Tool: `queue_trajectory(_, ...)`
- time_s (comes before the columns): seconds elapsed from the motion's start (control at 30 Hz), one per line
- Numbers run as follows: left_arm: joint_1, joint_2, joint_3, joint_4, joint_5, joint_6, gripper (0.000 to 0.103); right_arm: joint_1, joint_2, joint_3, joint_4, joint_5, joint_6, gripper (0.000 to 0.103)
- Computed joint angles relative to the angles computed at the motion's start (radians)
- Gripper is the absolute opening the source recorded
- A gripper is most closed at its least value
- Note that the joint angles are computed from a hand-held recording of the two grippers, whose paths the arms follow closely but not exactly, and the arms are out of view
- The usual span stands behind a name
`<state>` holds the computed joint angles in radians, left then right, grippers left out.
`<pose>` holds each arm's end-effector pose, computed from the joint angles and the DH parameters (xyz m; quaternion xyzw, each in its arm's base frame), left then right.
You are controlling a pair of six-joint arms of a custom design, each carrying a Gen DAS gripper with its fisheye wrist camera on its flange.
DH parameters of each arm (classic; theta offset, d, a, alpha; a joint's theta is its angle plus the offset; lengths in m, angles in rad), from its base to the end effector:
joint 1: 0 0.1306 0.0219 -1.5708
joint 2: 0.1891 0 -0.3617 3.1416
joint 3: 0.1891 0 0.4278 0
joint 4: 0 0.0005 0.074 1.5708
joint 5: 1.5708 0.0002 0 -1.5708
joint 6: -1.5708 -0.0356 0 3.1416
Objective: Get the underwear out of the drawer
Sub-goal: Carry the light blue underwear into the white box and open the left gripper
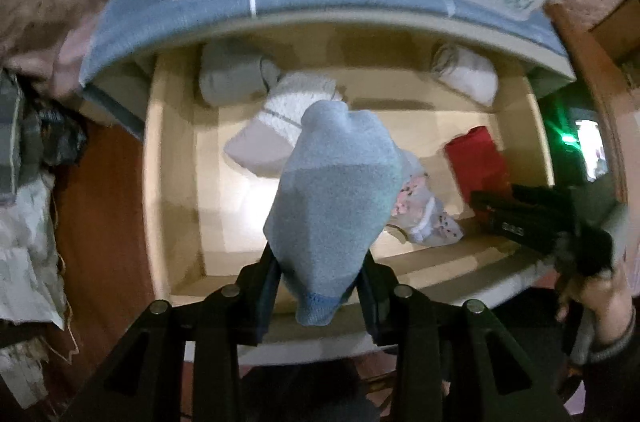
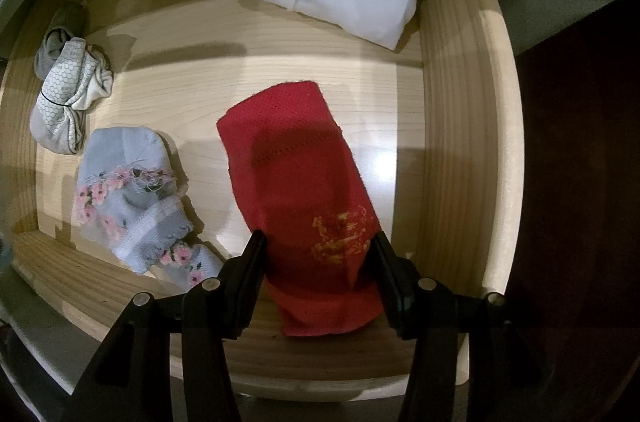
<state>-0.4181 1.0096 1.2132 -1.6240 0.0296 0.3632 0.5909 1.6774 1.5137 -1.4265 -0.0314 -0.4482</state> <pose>0.2969 -0.1336 0.4457 0.0285 0.9967 -0.0423 0.0638 0.4540 0.3053 0.2973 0.0711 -0.9973 -0.0088 0.0162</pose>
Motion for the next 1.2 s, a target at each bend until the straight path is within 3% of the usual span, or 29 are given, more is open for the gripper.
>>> queue_trajectory(0.2, 0.022, -0.024, 0.114, -0.019, -0.038, -0.058, 0.036, 0.000, 0.001, 0.001, -0.001, 0.000, 0.002, 0.048)
queue_trajectory(0.53, 0.125, 0.030, 0.380, 0.062, -0.128, -0.113, 0.036, -0.001, 0.001, 0.002, -0.001, 0.000, 0.004, 0.048)
queue_trajectory(0.8, 0.178, 0.173, 0.516, 0.077, -0.156, -0.172, 0.036, -0.001, 0.001, 0.002, -0.001, 0.000, 0.006, 0.048)
queue_trajectory(0.97, 0.163, 0.267, 0.588, 0.080, -0.188, -0.189, 0.036, -0.005, 0.004, 0.010, -0.006, 0.001, 0.011, 0.048)
queue_trajectory(1.2, 0.157, 0.330, 0.593, 0.095, -0.203, -0.160, 0.036, -0.006, 0.005, 0.014, -0.004, -0.002, 0.011, 0.048)
